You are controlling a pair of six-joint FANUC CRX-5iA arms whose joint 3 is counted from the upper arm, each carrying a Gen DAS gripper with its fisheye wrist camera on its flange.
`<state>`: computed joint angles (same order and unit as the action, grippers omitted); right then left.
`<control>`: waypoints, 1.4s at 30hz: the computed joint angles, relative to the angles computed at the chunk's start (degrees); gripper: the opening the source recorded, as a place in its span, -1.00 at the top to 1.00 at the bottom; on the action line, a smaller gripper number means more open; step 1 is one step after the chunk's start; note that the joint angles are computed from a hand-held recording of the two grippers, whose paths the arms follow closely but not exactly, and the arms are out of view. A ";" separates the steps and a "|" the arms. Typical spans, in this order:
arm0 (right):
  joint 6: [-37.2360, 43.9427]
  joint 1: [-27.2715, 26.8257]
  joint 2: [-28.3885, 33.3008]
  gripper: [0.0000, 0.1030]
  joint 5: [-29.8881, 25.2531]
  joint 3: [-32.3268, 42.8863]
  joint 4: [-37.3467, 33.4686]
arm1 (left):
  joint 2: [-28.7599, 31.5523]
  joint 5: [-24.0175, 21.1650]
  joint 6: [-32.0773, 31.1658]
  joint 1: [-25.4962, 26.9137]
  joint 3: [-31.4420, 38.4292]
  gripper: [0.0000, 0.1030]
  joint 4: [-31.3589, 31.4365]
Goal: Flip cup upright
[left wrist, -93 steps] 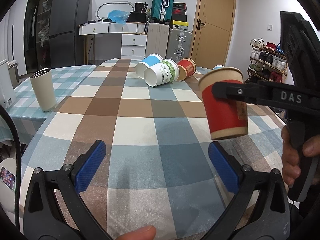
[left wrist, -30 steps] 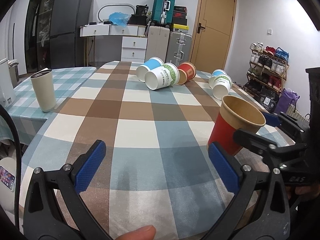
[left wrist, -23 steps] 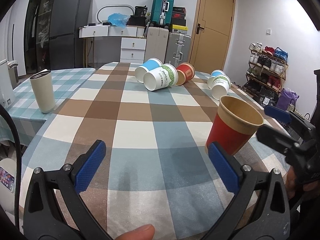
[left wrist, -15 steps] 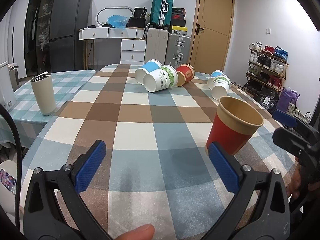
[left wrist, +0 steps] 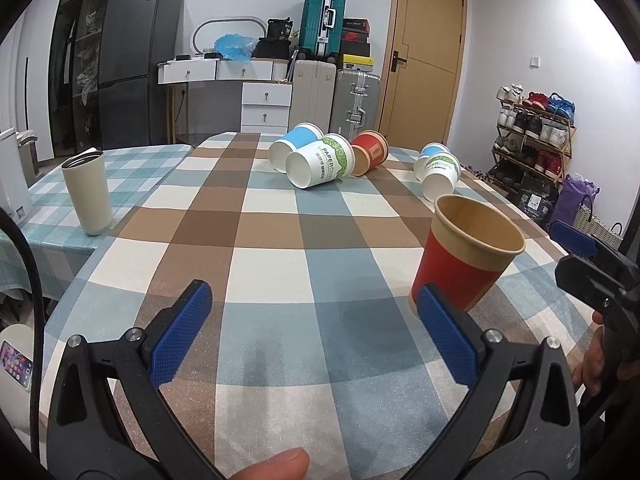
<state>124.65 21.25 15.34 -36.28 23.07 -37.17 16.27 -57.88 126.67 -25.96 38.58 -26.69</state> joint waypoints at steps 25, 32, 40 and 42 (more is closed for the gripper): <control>3.80 -2.05 0.00 -1.00 -1.57 0.24 -5.09 | -0.22 0.09 0.00 -0.54 0.02 -0.98 -1.63; 2.90 -1.53 0.17 -1.00 -1.73 0.40 -3.75 | -0.36 0.34 -0.08 -0.28 0.07 -0.98 -1.58; 1.87 -0.76 0.55 -1.00 -2.21 0.77 -1.66 | -0.50 0.38 -0.14 -0.39 -0.07 -0.98 -1.75; 1.49 -0.61 0.58 -1.00 -2.09 0.78 -1.25 | -0.58 0.50 -0.13 -0.25 -0.18 -0.98 -1.55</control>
